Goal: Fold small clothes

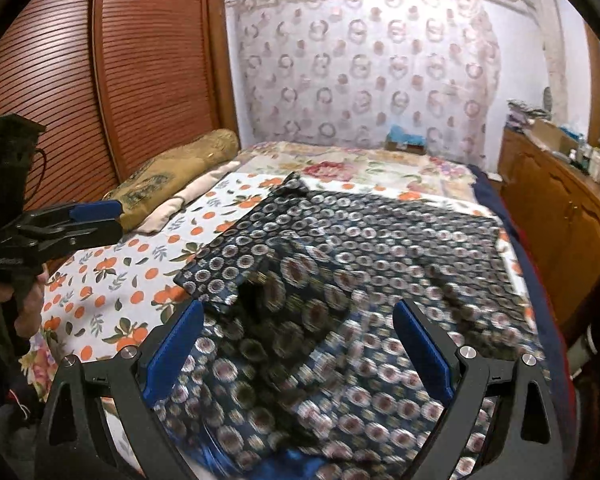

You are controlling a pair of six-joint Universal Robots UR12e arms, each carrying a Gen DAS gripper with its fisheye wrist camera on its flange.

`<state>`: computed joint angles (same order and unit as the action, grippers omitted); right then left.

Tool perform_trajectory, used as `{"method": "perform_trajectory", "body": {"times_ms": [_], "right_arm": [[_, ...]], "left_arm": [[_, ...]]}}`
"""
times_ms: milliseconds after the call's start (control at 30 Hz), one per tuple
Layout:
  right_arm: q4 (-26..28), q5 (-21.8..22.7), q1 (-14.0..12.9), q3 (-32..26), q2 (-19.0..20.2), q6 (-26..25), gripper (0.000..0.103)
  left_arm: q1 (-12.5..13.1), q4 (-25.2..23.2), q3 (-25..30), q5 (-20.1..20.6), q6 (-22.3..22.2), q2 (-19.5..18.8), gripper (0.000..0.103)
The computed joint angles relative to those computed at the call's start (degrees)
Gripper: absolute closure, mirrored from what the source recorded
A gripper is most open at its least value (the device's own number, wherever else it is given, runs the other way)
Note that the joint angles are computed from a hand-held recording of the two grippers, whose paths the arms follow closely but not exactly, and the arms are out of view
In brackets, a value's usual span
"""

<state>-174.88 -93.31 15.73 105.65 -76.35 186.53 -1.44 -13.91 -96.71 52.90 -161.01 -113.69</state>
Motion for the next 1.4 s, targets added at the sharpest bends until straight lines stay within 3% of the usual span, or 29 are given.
{"method": "perform_trajectory", "body": {"times_ms": [133, 200, 233, 333, 400, 467, 667, 800, 867, 967, 1000, 1067, 1167, 1267, 1400], "right_arm": [[4.02, -1.24, 0.24, -2.52, 1.88, -1.37, 0.008], [6.51, -3.38, 0.35, -3.44, 2.41, -2.2, 0.017], [7.07, -3.14, 0.09, -3.53, 2.53, -2.46, 0.027], [8.3, -0.55, -0.97, -3.46, 2.45, -2.67, 0.08], [7.87, -0.19, -1.2, -3.51, 2.59, -2.94, 0.094], [5.0, -0.03, -1.33, -2.33, 1.9, -3.12, 0.097], [-2.86, -0.86, -3.23, 1.19, -1.24, -0.59, 0.097], [-2.41, -3.61, -4.63, 2.71, -2.77, 0.75, 0.097], [1.73, -2.77, -5.81, 2.73, -3.17, 1.28, 0.086], [7.46, -8.27, -6.25, 2.55, -3.09, 3.48, 0.076], [7.79, -7.73, -6.74, 2.99, -3.33, 4.03, 0.072], [7.51, -6.07, -7.57, 3.87, -3.87, 4.87, 0.055], [5.87, -7.27, -7.56, 4.95, -4.63, 5.66, 0.044], [4.57, -8.13, -7.49, 6.18, -5.51, 6.87, 0.036], [2.45, -12.79, -6.14, 6.97, -5.48, 8.48, 0.035]], "left_arm": [[0.25, -0.06, -0.17, 0.06, -0.17, -0.12, 0.022], [0.25, -0.35, -0.22, 0.21, 0.01, -0.16, 0.022], [0.24, -0.44, -0.26, 0.26, 0.13, -0.2, 0.022], [0.17, -0.85, -0.22, 0.32, 0.09, -0.35, 0.022], [0.13, -1.27, -0.09, 0.08, -0.02, -0.49, 0.022], [0.11, -1.35, -0.19, 0.05, 0.03, -0.45, 0.022], [-0.1, -1.78, -0.19, -0.05, 0.55, -0.36, 0.022], [-0.22, -2.14, -0.16, -0.08, 0.88, -0.4, 0.022], [-0.31, -2.17, -0.17, 0.03, 0.91, -0.38, 0.022], [-0.36, -1.9, -0.22, 0.06, 0.87, -0.29, 0.022], [-0.38, -1.65, -0.25, 0.14, 0.69, -0.3, 0.022], [-0.41, -1.21, -0.24, 0.09, 0.38, -0.41, 0.022], [-0.45, 0.48, -0.37, -0.02, -0.84, -0.64, 0.022], [-0.59, 1.95, -0.68, 0.72, -1.91, -0.55, 0.022], [-0.49, 3.48, -1.04, 0.6, -2.6, -0.62, 0.022]]}}
